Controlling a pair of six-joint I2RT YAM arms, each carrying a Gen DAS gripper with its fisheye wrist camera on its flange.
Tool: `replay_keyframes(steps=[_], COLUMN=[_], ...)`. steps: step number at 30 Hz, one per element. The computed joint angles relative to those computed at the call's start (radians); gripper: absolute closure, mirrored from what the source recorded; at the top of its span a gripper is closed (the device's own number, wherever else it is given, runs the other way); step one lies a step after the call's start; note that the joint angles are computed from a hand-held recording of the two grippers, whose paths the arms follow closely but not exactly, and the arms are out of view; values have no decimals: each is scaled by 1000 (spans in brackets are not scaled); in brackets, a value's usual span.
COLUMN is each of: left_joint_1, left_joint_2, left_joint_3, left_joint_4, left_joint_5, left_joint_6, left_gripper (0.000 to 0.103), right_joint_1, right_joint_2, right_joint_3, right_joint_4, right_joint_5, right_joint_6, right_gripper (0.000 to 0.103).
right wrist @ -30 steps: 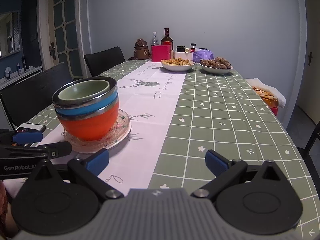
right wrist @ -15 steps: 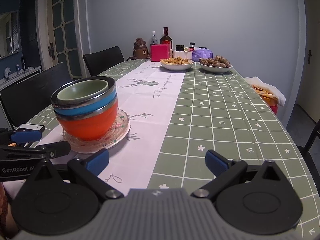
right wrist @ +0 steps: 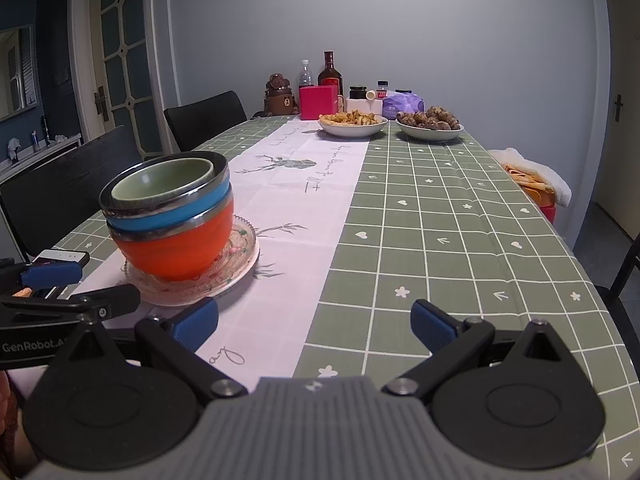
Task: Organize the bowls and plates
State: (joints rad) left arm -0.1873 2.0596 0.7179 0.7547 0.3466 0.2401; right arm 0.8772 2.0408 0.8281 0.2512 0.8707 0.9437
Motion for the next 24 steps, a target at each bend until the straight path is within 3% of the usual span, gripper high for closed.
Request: replay_keyframes(steps=[24], left_joint_1=[0], left_joint_2=[0], left_joint_3=[-4], left_joint_4=[5], left_joint_5=[-5], left_joint_6=[7], left_gripper=[8], right_joint_1=[-11], right_joint_2=[3], right_joint_3=[-4], right_joint_4=[11], right_joint_5=[-28], right_joint_6=[9], right_gripper=[3])
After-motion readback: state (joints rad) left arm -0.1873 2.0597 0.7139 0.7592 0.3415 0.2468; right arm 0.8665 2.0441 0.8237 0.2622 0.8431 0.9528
